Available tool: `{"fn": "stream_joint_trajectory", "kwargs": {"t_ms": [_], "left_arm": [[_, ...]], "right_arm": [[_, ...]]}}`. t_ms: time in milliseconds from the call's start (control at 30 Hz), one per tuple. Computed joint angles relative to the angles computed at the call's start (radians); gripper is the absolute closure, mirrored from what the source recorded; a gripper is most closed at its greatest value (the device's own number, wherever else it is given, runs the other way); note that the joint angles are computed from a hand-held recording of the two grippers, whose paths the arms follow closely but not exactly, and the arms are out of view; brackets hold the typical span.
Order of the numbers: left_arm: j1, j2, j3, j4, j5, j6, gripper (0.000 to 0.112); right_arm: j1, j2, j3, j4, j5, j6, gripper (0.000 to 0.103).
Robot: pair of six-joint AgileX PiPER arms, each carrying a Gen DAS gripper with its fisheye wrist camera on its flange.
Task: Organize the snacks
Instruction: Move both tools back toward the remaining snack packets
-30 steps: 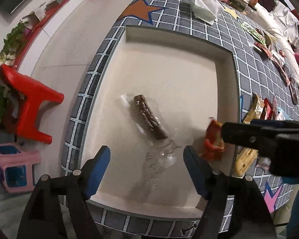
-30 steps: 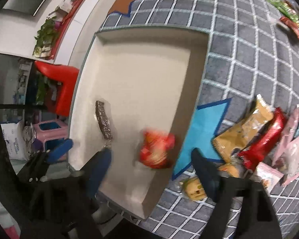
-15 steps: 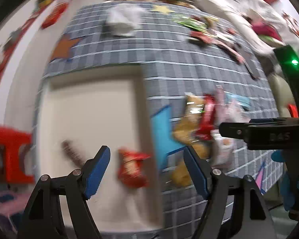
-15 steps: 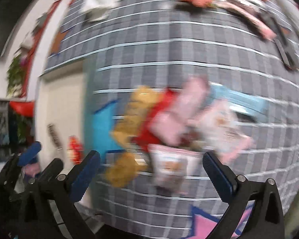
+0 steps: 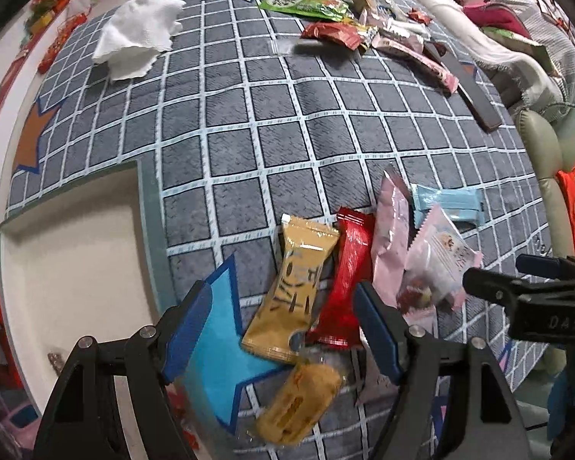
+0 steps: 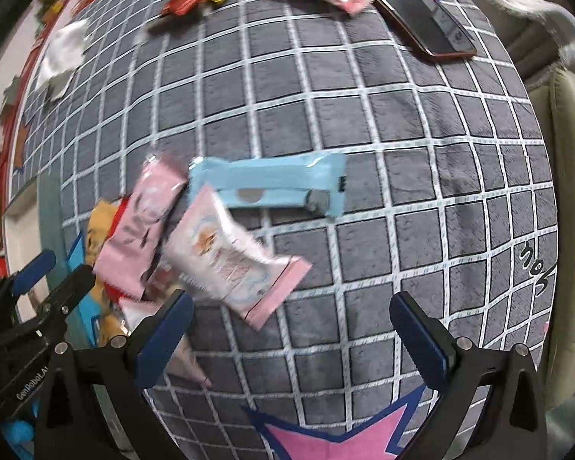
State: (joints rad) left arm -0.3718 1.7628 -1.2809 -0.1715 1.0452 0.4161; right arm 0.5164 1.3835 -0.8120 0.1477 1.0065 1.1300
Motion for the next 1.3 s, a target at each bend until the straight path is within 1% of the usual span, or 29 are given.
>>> {"fn": "stream_joint_trajectory", "kwargs": {"t_ms": [67,167,200,233,333,400,500,600,700,733,800,900,967,1000,1100,1200,1267,1300], "left_arm": [[-0.01,0.011,0.003,0.011,-0.012,-0.016,0.033],[-0.008,0.03,-0.006,0.01,-0.009,-0.036,0.033],[-0.005,0.034,-0.006,0.008,-0.011,-0.035,0.033],[-0.004,0.038,-0.006,0.014,-0.015,-0.039,0.033],[0.006,0.049,-0.011,0.036,-0.022,-0.045,0.033],[0.009,0.063,-0.025,0.049,-0.015,-0.051,0.033],[0.02,0.077,-0.028,0.072,-0.002,-0.031,0.033],[0.016,0.054,0.014,0.076,-0.026,-0.016,0.033],[-0.025,0.044,0.039,0.11,-0.061,-0.075,0.032],[-0.036,0.039,0.044,0.115,-0.064,-0.099,0.031],[-0.042,0.039,0.048,0.12,-0.068,-0.117,0.03],[-0.049,0.041,0.042,0.125,-0.068,-0.122,0.029],[-0.052,0.051,0.025,0.127,-0.062,-0.12,0.029],[-0.084,0.075,0.004,0.134,-0.065,-0.153,0.029],[-0.091,0.089,-0.018,0.134,-0.055,-0.151,0.029],[-0.098,0.077,-0.008,0.131,-0.055,-0.13,0.029],[-0.127,0.073,-0.001,0.134,-0.065,-0.155,0.028],[-0.136,0.075,0.002,0.134,-0.071,-0.167,0.027]], "right_arm": [[-0.025,0.013,0.006,-0.005,-0.01,-0.016,0.0],[-0.099,0.011,0.02,-0.024,-0.024,-0.061,0.0],[-0.14,0.012,0.024,-0.018,-0.024,-0.101,0.0],[-0.204,0.013,0.041,0.0,-0.039,-0.174,0.0],[-0.281,0.041,0.063,0.053,-0.077,-0.319,0.0],[-0.268,0.098,0.05,0.079,-0.114,-0.367,0.0],[-0.238,0.14,0.012,0.06,-0.116,-0.37,0.0],[-0.249,0.178,0.0,0.074,-0.139,-0.401,0.0],[-0.253,0.213,-0.034,0.056,-0.139,-0.384,0.0],[-0.266,0.209,-0.027,0.048,-0.138,-0.379,0.0],[-0.335,0.198,0.014,0.065,-0.148,-0.409,0.0],[-0.422,0.157,0.096,0.116,-0.165,-0.447,0.0],[-0.458,0.124,0.14,0.119,-0.163,-0.462,0.0],[-0.467,0.11,0.154,0.115,-0.159,-0.463,0.0],[-0.491,0.071,0.209,0.116,-0.159,-0.486,0.0],[-0.482,0.04,0.227,0.113,-0.143,-0.498,0.0],[-0.466,-0.012,0.247,0.091,-0.135,-0.438,0.0],[-0.435,-0.048,0.241,0.069,-0.112,-0.367,0.0]]}}
